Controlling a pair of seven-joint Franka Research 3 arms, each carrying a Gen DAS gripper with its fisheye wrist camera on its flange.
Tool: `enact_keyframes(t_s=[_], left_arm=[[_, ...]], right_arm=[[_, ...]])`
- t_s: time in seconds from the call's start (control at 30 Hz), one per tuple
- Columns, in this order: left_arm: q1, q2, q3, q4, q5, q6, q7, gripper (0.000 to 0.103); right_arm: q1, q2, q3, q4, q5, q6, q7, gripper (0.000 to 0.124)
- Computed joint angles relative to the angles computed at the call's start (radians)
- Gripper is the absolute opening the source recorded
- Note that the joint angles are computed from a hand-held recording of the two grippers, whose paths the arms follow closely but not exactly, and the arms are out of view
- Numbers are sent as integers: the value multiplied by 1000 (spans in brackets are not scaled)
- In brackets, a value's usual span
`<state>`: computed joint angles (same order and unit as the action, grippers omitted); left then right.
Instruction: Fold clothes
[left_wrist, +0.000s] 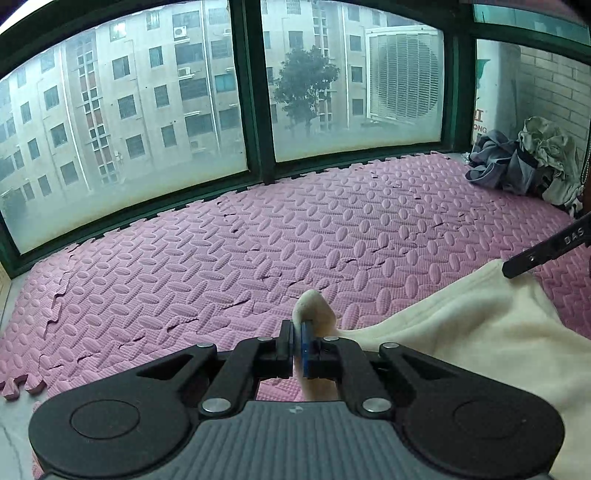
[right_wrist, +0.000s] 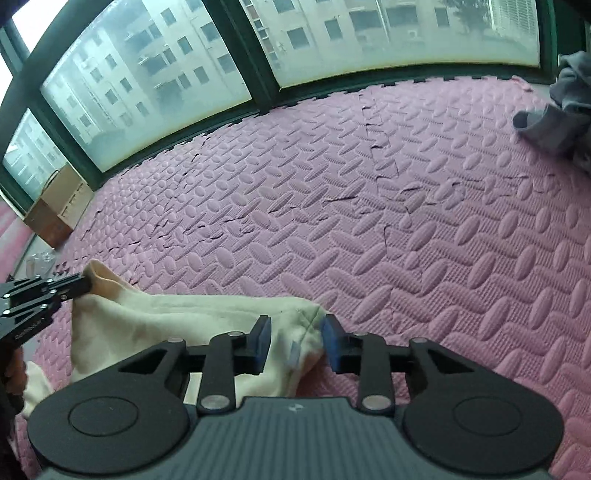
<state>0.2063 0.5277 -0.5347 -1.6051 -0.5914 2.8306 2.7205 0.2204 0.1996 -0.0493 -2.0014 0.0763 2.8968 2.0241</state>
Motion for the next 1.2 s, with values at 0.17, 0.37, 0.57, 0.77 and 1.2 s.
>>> enact_keyframes(t_s=[0.17,0.37,0.57,0.77,1.2], left_arm=[[55,14,-84,-13,-62,98,62,5],[-45,66,27,48,77,107,-109,5],[-41,105,6,62,144,174,-201,5],[-143,132,152,148,271,78,-433,9],[43,118,-74,100,355,61,-423,13]], right_arm=[[136,-1,-160,3,-342,99,237,6],[169,49,-224,70,-583,77,436,6],[195,87,-273,92,-685,134,562,7],[140,101,-219,115,-588,71,483,15],[58,155,-43,200,-267,22,6,15]])
